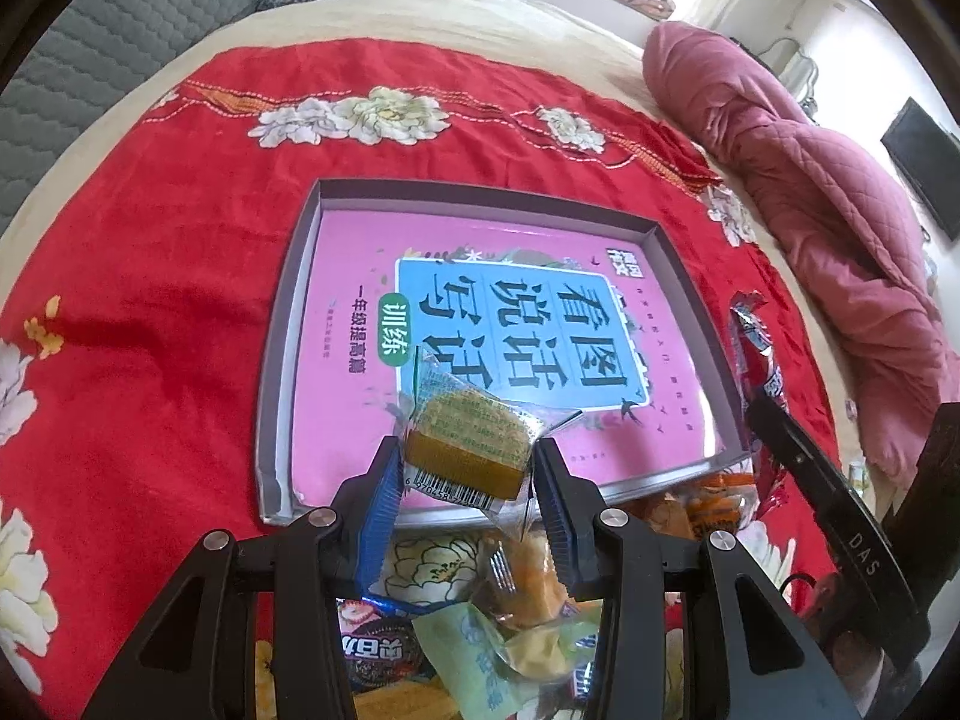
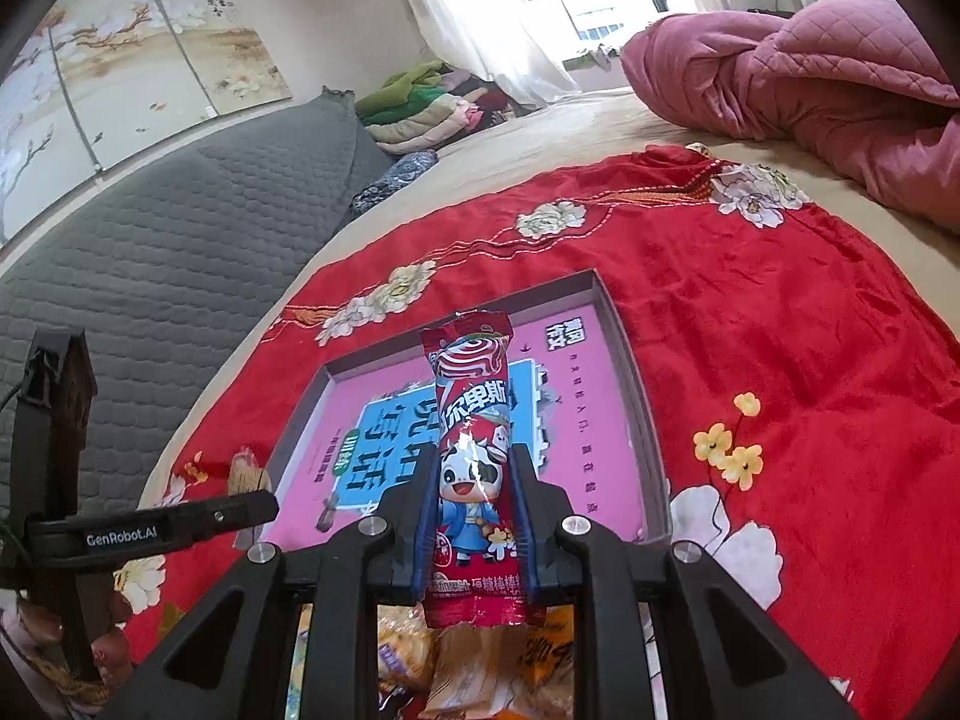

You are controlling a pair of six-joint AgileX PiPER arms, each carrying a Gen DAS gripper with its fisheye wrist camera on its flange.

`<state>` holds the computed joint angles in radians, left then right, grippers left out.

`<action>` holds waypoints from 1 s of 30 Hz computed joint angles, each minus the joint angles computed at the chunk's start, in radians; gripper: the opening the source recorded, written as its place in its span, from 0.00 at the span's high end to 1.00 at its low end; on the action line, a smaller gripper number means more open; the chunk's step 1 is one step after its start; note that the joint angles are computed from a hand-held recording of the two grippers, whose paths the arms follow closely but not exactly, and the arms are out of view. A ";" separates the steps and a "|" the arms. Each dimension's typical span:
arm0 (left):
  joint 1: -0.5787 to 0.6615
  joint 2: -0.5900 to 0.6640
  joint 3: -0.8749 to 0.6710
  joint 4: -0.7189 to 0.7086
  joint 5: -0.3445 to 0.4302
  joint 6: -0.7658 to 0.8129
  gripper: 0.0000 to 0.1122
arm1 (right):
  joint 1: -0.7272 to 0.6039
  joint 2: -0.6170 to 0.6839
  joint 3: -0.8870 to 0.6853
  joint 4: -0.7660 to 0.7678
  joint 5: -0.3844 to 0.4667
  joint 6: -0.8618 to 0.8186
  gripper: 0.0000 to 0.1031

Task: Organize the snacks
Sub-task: 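Lift the cake with the left tool while the right tool lifts the red stick snack over the tray, then lower the cake onto the book and open the left tool while the right tool releases the red snack there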

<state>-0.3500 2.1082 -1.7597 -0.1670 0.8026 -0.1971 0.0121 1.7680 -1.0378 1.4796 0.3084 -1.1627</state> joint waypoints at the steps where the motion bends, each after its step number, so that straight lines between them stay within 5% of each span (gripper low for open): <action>1: 0.001 0.007 -0.007 0.003 0.001 -0.005 0.60 | 0.000 0.008 -0.007 -0.005 -0.002 0.005 0.78; 30: -0.004 0.173 -0.195 0.097 0.098 -0.111 0.60 | 0.044 0.132 -0.102 -0.437 -0.106 0.406 0.78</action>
